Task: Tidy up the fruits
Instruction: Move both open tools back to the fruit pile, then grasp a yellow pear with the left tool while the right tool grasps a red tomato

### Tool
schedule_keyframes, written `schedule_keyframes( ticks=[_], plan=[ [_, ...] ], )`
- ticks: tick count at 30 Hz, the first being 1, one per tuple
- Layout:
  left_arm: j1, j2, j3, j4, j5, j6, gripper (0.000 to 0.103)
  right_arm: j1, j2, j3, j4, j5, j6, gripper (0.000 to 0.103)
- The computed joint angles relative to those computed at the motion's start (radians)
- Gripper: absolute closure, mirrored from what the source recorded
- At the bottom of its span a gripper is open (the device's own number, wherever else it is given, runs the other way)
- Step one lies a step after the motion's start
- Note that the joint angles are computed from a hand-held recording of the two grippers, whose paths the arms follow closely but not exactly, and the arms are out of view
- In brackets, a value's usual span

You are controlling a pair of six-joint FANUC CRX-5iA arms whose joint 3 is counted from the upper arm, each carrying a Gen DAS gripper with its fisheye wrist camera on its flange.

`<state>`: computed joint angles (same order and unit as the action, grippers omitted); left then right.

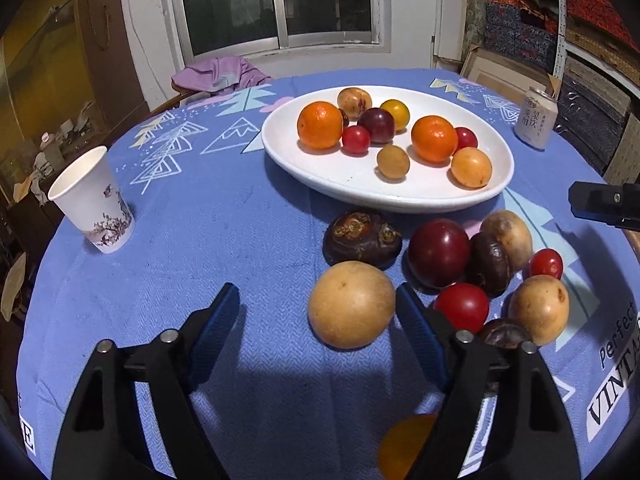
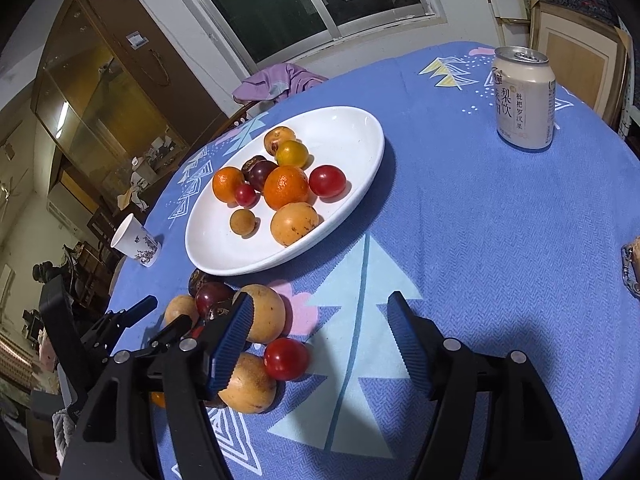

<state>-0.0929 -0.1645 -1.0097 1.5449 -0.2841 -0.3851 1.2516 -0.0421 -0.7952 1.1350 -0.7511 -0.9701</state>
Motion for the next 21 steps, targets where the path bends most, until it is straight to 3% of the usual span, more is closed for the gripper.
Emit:
schedule_keyframes(
  ticks=[3, 4, 8, 11, 13, 18, 21],
  plan=[
    [0.022, 0.01, 0.009, -0.068, -0.022, 0.038, 0.038, 0.002, 0.004, 0.005, -0.009, 0.001, 0.012, 0.032],
    [0.057, 0.02, 0.021, -0.143, -0.06, 0.083, 0.044, 0.002, 0.005, 0.007, -0.012, 0.002, 0.018, 0.032],
    [0.107, 0.034, 0.037, -0.228, -0.132, 0.133, 0.058, 0.001, 0.01, 0.015, -0.027, 0.01, 0.046, 0.032],
    [0.09, 0.031, 0.034, -0.204, -0.086, 0.141, 0.059, 0.0, 0.012, 0.03, -0.075, 0.036, 0.117, 0.032],
    [0.106, 0.041, 0.044, -0.22, -0.09, 0.175, 0.059, 0.006, 0.021, 0.062, -0.168, 0.047, 0.231, 0.034],
    [0.099, 0.042, 0.045, -0.206, -0.065, 0.179, 0.058, 0.006, 0.038, 0.089, -0.255, 0.072, 0.349, 0.059],
    [0.102, 0.045, 0.048, -0.222, -0.059, 0.192, 0.058, -0.006, 0.032, 0.071, -0.2, 0.124, 0.325, 0.061]
  ],
)
